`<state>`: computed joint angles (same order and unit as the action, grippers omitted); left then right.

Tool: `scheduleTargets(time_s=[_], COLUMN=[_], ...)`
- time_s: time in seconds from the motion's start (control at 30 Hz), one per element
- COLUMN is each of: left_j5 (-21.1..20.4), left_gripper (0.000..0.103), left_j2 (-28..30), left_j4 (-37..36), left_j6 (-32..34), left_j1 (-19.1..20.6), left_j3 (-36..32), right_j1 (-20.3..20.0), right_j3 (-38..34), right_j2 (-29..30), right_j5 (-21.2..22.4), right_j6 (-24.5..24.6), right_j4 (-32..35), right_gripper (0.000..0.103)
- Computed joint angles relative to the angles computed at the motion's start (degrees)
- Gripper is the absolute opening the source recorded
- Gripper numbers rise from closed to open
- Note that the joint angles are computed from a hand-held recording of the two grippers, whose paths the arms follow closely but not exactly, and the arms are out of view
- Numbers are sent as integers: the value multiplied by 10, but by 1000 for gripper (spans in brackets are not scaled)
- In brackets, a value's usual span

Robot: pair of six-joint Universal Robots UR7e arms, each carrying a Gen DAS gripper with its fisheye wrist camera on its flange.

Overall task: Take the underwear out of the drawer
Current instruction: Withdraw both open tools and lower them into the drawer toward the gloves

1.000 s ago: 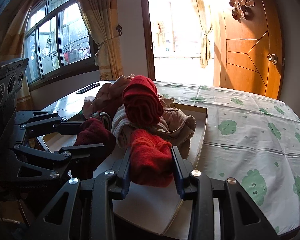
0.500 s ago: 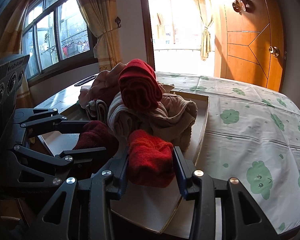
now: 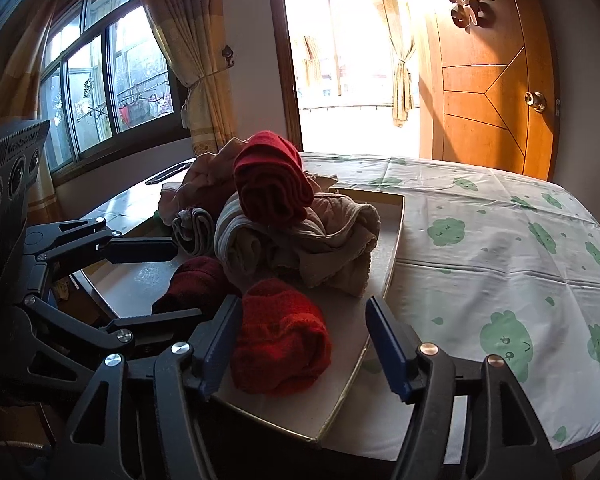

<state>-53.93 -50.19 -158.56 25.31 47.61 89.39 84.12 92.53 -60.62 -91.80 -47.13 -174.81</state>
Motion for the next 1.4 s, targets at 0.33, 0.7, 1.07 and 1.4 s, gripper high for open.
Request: scheduleTargets(time_s=[0.33, 0.7, 1.07, 1.4], left_j5=[-13, -23, -26, -18], left_gripper=[73, 73, 77, 86], left_j2=[-16, -37, -66, -115], left_j4=[-21, -41, -70, -109], left_j6=[-3, -11, -15, -8], left_j1=[-6, -12, -16, -18], left_j3=[26, 67, 114, 183], right_j1=[-3, -10, -18, -19], right_j3=[29, 62, 106, 162], right_j2=[-17, -36, -57, -81], right_j5=[11, 22, 26, 9], right_j6=[7, 14, 6, -46], right_j4=[-22, -28, -39, -44], right_gripper=[68, 68, 72, 73])
